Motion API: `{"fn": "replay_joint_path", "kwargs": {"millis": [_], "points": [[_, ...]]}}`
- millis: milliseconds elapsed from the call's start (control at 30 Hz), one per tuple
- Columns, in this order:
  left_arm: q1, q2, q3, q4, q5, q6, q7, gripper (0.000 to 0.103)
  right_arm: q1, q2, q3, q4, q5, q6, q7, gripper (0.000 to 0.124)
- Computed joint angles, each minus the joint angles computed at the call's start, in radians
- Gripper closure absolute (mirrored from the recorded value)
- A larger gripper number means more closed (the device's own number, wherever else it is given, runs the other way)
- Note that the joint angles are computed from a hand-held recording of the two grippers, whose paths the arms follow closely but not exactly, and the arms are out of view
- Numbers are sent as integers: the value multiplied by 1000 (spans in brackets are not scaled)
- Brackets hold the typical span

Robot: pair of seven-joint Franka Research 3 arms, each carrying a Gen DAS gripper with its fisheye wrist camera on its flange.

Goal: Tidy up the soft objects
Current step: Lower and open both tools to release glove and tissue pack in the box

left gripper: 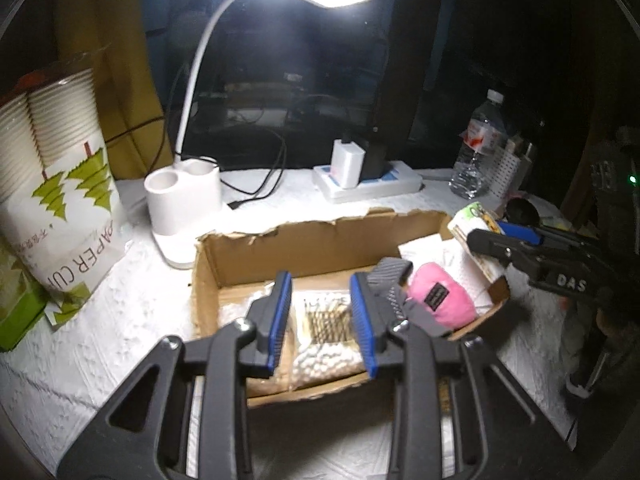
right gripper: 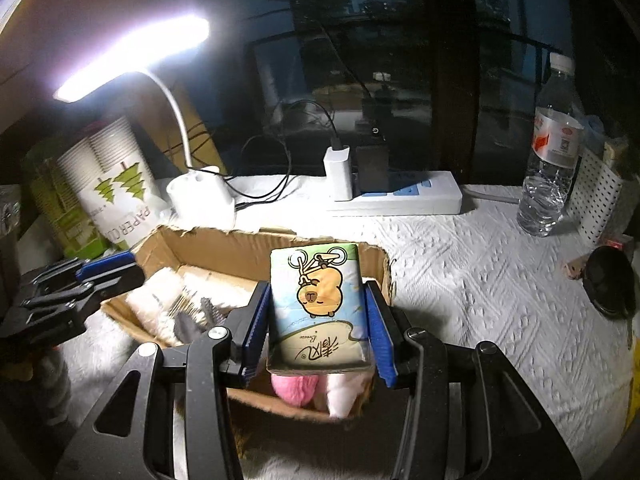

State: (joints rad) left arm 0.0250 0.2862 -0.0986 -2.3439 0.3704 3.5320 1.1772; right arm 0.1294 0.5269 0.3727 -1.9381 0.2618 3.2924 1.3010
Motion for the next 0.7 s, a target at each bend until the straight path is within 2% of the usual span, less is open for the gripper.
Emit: {"fn": "replay_joint_path", "kwargs": {"millis": [133, 333, 500, 533, 700], "points": [[32, 19, -18, 14, 34, 3, -28, 71, 83, 25, -90, 59, 20, -37, 21, 76], [51, 38, -28, 35, 63, -11, -55, 71, 242, 65, -269, 122, 48, -73, 75, 74], [58, 42, -31, 38, 79, -9, -71, 71, 242, 57, -267, 104, 42, -44, 66, 63], [58, 41, -32, 36, 81, -7, -72, 71, 264, 54, -291, 98, 47, -37, 75, 58], [40, 27, -20, 19, 73, 0, -64, 71, 336, 55, -394, 86, 75, -43, 129, 58]]}}
